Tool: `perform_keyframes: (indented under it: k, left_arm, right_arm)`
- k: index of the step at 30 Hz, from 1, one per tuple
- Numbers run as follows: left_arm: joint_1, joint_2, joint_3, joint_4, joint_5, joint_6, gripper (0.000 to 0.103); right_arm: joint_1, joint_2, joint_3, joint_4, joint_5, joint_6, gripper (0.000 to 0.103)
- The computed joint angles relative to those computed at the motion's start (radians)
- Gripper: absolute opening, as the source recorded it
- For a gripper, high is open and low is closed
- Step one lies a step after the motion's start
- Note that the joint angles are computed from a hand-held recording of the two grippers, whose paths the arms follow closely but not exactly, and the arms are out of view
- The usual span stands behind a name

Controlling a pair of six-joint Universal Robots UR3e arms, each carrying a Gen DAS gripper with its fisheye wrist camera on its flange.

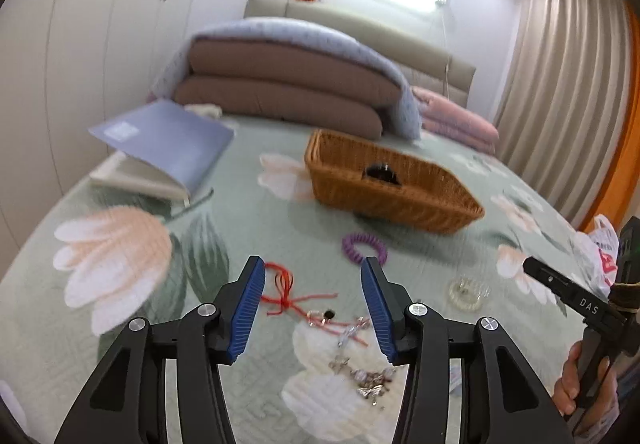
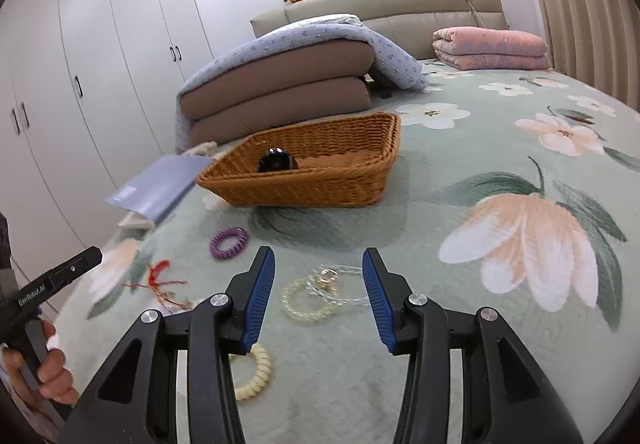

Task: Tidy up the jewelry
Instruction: 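Lower the watch into the basket and open the left gripper, then grasp the red cord with the left gripper while the right gripper grasps a clear bead bracelet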

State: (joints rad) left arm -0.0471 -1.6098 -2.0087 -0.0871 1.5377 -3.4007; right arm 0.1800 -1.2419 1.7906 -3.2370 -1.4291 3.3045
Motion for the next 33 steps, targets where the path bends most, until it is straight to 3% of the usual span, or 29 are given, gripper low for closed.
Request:
perform_keyframes:
  k: [3,9,15,20,22,26,29,33]
  left_arm:
    - [0.038,-0.006,-0.014,-0.034,-0.059,-0.003,0.073]
    - [0.075,-0.043,0.014,-0.120,-0.080,-0.009,0.073]
    - [0.227,-0.028,-0.012,-0.145,-0.254,-0.054,0.072]
    - [0.209,-0.108,0.129,-0.271,-0.268,-0.008,0.061]
    - [0.191,-0.139,0.162,-0.294,-0.257,0.010,0.044]
    - [0.185,-0.195,0.190,-0.303,-0.262,0.019,0.042]
    - [0.207,-0.206,0.186,-0.299,-0.287,0.015,0.042]
    - [0.199,-0.224,0.197,-0.295,-0.274,0.028,0.041]
  right_arm:
    - [0.019,0.028,-0.029,0.022,-0.064,-0.030,0.049]
    - [-0.027,0.040,-0.047,0.077,-0.020,0.005,0.049]
    - [-0.057,0.049,-0.086,0.127,-0.015,0.023,0.049]
    - [-0.058,0.084,-0.159,0.214,0.014,-0.019,0.049]
    - [-0.059,0.098,-0.181,0.246,0.025,-0.024,0.049]
    - [-0.088,0.106,-0.185,0.252,0.075,0.003,0.047]
    - [-0.108,0.125,-0.213,0.304,0.125,0.007,0.040]
    - [-0.086,0.188,-0.319,0.417,0.109,-0.021,0.032]
